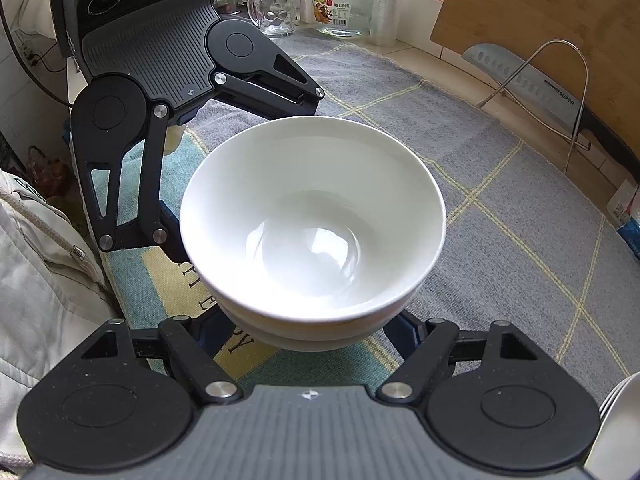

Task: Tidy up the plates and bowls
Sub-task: 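Lift and carry the bowl stack with the right tool to the plate stack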

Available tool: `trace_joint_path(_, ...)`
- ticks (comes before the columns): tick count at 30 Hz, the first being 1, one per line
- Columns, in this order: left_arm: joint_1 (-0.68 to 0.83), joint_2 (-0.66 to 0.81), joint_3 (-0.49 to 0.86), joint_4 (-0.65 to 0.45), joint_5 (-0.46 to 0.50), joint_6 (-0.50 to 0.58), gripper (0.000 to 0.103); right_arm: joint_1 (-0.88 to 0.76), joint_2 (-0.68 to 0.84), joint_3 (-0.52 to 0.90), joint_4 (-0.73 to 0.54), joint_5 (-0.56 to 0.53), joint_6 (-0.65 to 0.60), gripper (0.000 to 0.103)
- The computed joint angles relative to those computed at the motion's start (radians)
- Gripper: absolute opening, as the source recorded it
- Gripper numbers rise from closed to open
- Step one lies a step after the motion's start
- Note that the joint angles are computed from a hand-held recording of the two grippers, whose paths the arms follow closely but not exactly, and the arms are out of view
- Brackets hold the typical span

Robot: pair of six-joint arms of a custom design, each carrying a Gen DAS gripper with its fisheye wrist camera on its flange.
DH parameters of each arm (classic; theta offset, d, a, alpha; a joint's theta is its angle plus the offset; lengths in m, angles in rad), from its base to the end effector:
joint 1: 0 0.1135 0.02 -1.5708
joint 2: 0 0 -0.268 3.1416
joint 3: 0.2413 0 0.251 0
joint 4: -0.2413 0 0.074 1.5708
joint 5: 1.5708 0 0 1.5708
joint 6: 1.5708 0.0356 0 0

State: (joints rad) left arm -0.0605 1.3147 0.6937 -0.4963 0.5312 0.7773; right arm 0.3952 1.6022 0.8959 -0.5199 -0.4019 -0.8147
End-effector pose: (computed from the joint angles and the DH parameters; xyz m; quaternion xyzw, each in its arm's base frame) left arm 0.2296 -0.0320 0.1856 0.4364 0.8349 -0.1634 0.2929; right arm 0.2612 0.1240 0.1683 -0.5772 0.7746 0.1574 0.2053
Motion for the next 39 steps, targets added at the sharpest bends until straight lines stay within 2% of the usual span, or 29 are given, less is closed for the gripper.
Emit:
trace_joint_path(9,-0.033,-0.03,0.003,0.011,-0.029,-0.04,0.085,-0.019,-0.006,0.021,-0.027,-0.001,-0.02,0.083)
trace_joint_path(18,-0.133,-0.005,0.055,0.057,-0.076,-0.149,0.085,-0.129,-0.013,0.089,-0.132,-0.034,-0.136,0.083)
trace_joint_path(30,-0.342,0.174,0.216,0.2,-0.18,-0.329,0.085,-0.38,0.045,0.256,-0.31,-0.076,-0.386,0.083)
trace_joint_path(39,-0.454,0.347,0.387,0.257,-0.234,-0.393,0.085,-0.543,0.128,0.402,-0.403,-0.094,-0.528,0.083)
